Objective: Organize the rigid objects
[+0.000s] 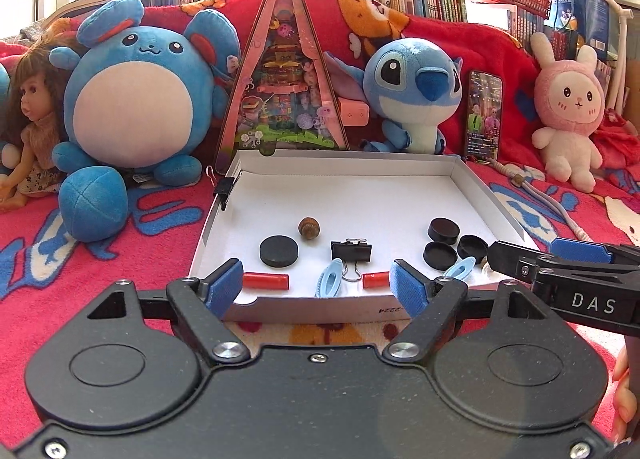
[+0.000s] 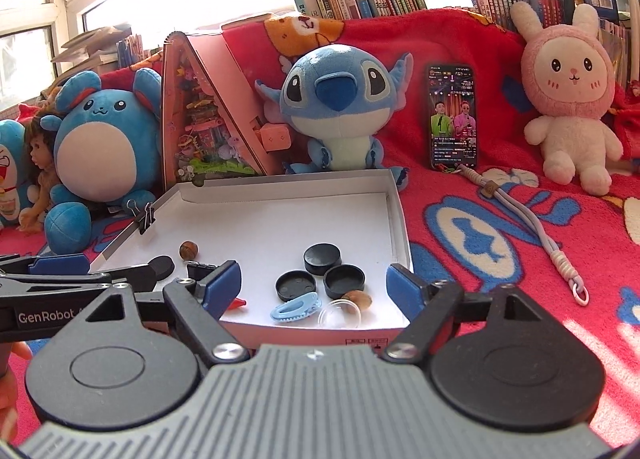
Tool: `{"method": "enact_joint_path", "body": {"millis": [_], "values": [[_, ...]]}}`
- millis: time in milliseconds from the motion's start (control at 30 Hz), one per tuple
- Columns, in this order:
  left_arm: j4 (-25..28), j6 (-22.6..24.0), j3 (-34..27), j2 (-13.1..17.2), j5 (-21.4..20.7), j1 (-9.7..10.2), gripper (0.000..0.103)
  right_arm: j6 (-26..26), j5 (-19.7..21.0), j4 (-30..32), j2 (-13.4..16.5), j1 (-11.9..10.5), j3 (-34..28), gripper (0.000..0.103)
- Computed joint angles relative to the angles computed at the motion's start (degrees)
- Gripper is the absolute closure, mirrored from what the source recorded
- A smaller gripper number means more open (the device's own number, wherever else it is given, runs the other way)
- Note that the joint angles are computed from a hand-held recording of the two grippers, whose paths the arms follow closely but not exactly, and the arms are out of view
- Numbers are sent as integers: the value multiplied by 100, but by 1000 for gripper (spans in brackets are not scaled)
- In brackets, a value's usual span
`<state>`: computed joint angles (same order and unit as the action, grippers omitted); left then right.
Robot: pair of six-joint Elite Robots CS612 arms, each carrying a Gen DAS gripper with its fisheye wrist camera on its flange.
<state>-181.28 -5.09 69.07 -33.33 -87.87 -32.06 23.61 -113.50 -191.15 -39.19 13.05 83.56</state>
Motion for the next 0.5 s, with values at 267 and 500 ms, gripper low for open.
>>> {"method": "enact_joint_path", "body": {"millis": [267, 500], "values": [[-79, 93, 402, -122, 56, 0, 20, 39, -84, -28, -45, 97, 260, 10], [172, 61, 406, -62, 395, -36, 20, 89, -97, 246, 3, 135, 279, 4]]}}
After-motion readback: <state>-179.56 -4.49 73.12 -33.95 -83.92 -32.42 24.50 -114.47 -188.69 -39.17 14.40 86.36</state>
